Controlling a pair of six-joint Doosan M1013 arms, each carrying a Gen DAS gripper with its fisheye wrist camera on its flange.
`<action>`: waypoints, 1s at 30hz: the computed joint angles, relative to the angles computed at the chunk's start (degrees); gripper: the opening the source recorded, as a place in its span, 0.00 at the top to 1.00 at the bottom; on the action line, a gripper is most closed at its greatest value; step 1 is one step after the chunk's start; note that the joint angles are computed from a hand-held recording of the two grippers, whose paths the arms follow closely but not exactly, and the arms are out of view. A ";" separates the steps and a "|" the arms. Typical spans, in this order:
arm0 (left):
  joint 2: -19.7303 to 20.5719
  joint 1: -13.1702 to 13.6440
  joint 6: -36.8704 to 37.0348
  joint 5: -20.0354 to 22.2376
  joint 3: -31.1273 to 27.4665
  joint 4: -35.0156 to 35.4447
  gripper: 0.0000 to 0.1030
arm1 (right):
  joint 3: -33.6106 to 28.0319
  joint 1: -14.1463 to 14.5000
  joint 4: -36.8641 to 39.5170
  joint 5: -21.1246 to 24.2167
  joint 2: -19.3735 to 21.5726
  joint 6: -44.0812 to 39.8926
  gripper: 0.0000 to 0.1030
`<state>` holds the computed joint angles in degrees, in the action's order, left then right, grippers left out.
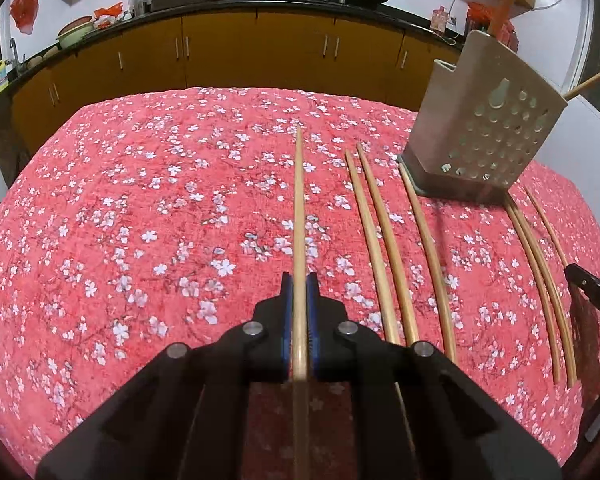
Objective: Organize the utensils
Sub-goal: 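Close the right tool on a chopstick while the left tool grasps another chopstick, then lift both chopsticks upright and carry them above the utensil holder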
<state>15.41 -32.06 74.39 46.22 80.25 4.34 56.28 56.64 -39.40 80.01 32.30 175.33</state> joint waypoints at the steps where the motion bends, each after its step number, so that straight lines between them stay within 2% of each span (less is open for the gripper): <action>1: 0.11 0.02 0.03 0.08 -0.17 0.03 0.91 | 0.01 0.00 -0.01 0.00 -0.01 0.02 0.93; 21: -2.66 -0.78 -0.03 -0.37 3.24 1.97 0.89 | 0.36 0.74 0.07 0.08 -0.19 0.49 0.92; 25: -2.73 -1.01 -0.44 -0.30 3.40 3.07 0.92 | 0.49 0.77 -0.10 -0.06 -0.34 1.00 0.93; 30: -3.04 -0.84 1.22 0.60 3.15 1.77 0.92 | 0.98 1.51 -3.24 -0.17 -1.57 2.95 0.93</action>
<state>12.36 -32.90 75.61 46.82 83.40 6.11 57.26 58.15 -42.64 79.84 30.73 178.28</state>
